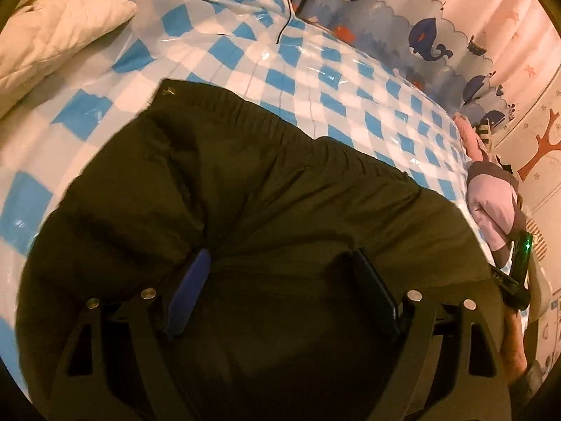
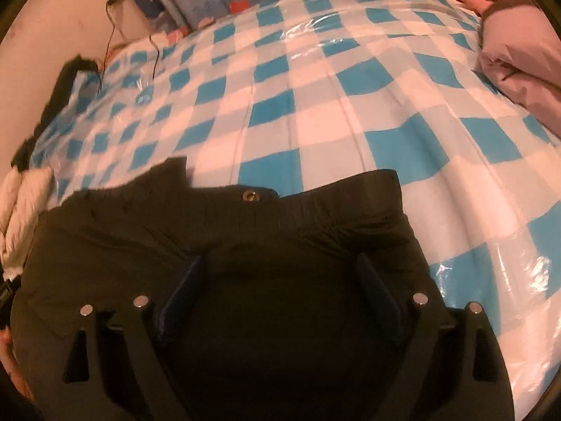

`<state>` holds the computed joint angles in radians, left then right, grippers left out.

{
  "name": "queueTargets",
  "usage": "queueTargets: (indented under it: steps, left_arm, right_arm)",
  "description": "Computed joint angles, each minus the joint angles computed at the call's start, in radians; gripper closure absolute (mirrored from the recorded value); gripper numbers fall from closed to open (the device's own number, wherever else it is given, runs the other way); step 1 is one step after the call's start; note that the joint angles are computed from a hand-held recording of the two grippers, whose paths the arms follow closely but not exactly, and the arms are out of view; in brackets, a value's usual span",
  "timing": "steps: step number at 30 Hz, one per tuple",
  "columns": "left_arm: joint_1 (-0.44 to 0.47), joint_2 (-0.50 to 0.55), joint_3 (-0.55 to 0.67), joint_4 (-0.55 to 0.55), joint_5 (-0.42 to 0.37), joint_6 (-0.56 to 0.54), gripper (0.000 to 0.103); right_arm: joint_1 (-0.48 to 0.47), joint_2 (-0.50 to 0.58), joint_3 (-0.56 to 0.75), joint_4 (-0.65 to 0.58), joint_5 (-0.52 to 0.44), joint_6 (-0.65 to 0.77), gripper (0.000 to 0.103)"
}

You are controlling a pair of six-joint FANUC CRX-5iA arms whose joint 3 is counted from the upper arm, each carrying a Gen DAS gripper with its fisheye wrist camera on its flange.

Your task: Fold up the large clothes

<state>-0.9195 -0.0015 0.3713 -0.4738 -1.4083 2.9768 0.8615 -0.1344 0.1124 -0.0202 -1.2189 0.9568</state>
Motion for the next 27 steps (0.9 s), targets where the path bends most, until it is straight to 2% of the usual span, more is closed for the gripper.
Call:
queueTargets:
  steps: [2,4,5,8,9,12,14,16,18,19,21,24,25,27]
  left_arm:
    - [-0.063,-0.029,0.007,-0.052,-0.02,0.044,0.023]
    - [-0.174,-0.05,0.038,-0.13,-0.101,0.104,0.023]
    - [-0.24,-0.069,0.039,-0.167,-0.144,0.155,0.023]
    - [-0.411,-0.117,0.013,-0.255,-0.252,0.344,0.02]
    - [-0.487,-0.14,-0.012,-0.287,-0.283,0.448,0.02]
    - [-0.611,-0.16,-0.056,-0.315,-0.346,0.652,0.019]
    - [-0.636,-0.173,-0.097,-0.306,-0.321,0.737,0.019]
    - [-0.655,-0.186,-0.14,-0.311,-0.271,0.818,0.019]
    - [-0.632,-0.192,-0.176,-0.29,-0.21,0.861,0.019]
    - [-0.62,-0.187,-0.182,-0.284,-0.194,0.872,0.019]
    - [-0.602,-0.188,-0.206,-0.293,-0.147,0.905,0.018]
    - [-0.571,-0.18,-0.21,-0.295,-0.131,0.922,0.015]
    - [-0.569,-0.179,-0.211,-0.304,-0.126,0.927,0.015]
    - [-0.563,-0.16,-0.182,-0.313,-0.156,0.924,0.03]
  right_arm:
    - [-0.011,-0.069,-0.016,-0.047,0.025,-0.007,0.019]
    - [-0.01,-0.169,-0.043,-0.094,0.024,0.009,0.017]
    - [-0.002,-0.206,-0.059,-0.097,0.025,0.001,0.012]
    - [0.025,-0.373,-0.152,-0.113,0.001,-0.078,0.009]
    - [0.028,-0.43,-0.189,-0.117,-0.002,-0.123,0.009]
    - [0.072,-0.59,-0.306,-0.081,-0.038,-0.309,0.009]
    - [0.092,-0.665,-0.364,-0.086,-0.044,-0.393,0.009]
    - [0.08,-0.694,-0.389,-0.125,-0.038,-0.413,0.009]
    - [0.137,-0.716,-0.413,-0.094,-0.024,-0.461,0.009]
    - [0.181,-0.721,-0.422,-0.065,-0.016,-0.491,0.009]
    - [0.2,-0.716,-0.425,-0.056,0.004,-0.498,0.009]
    - [0.233,-0.685,-0.421,-0.016,-0.003,-0.502,0.009]
    - [0.255,-0.69,-0.432,0.009,0.011,-0.518,0.012]
    - [0.324,-0.685,-0.435,0.084,-0.014,-0.55,0.054]
